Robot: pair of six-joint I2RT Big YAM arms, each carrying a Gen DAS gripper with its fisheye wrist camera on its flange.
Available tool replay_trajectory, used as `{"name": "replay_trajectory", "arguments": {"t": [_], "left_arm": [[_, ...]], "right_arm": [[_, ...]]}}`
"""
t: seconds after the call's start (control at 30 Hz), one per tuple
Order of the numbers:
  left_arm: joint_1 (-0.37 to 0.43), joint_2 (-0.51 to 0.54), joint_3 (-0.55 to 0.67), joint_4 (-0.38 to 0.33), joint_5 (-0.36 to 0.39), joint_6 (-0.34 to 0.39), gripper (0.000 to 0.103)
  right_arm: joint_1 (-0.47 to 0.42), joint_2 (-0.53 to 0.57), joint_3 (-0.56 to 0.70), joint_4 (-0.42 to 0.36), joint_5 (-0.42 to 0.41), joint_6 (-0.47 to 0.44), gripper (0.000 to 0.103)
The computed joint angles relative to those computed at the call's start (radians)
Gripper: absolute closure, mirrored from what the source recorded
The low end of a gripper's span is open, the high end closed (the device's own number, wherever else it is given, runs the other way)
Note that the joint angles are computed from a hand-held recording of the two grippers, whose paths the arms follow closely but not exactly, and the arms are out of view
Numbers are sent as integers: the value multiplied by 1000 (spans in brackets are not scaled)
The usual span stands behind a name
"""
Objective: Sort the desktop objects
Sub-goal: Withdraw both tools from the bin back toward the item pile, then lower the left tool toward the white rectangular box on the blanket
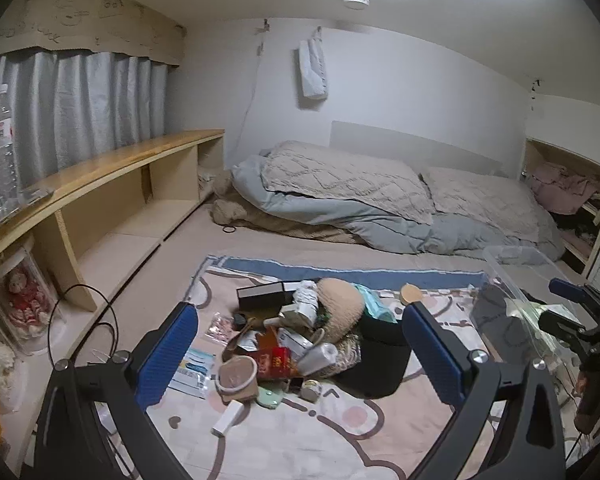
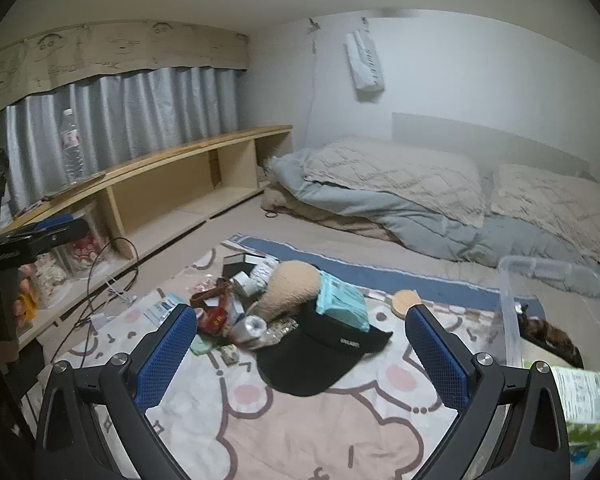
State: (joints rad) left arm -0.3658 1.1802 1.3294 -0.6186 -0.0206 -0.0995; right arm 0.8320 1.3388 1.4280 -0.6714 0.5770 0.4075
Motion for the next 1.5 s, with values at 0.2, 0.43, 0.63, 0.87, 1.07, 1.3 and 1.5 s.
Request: {"name": "replay_trajectory", "arguments": {"t": [0.2, 0.43, 0.63, 0.87, 1.07, 1.3, 1.5], "left_arm": [[24, 20, 5, -15, -32, 25, 0], [56, 38, -53, 38, -36, 75, 0], [84, 86, -100, 64, -19, 78, 0], [123, 161, -146, 92, 22, 74, 0], [152, 223, -184, 123, 53, 77, 0], [162, 298, -199, 126, 61, 95, 0], [159, 352, -182, 112, 43, 106, 0]], "right_arm": [[6, 19, -2, 94, 3, -56, 0], [-30, 72, -8, 151, -46, -29, 0], [-34, 147, -9, 184, -25, -27, 0], [-38, 280, 18, 138, -113, -26, 0], [-35, 393, 77, 119, -203, -72, 0], [-38, 483, 141, 135, -357, -102, 0], [-46, 559, 201, 131, -378, -59, 0]]}}
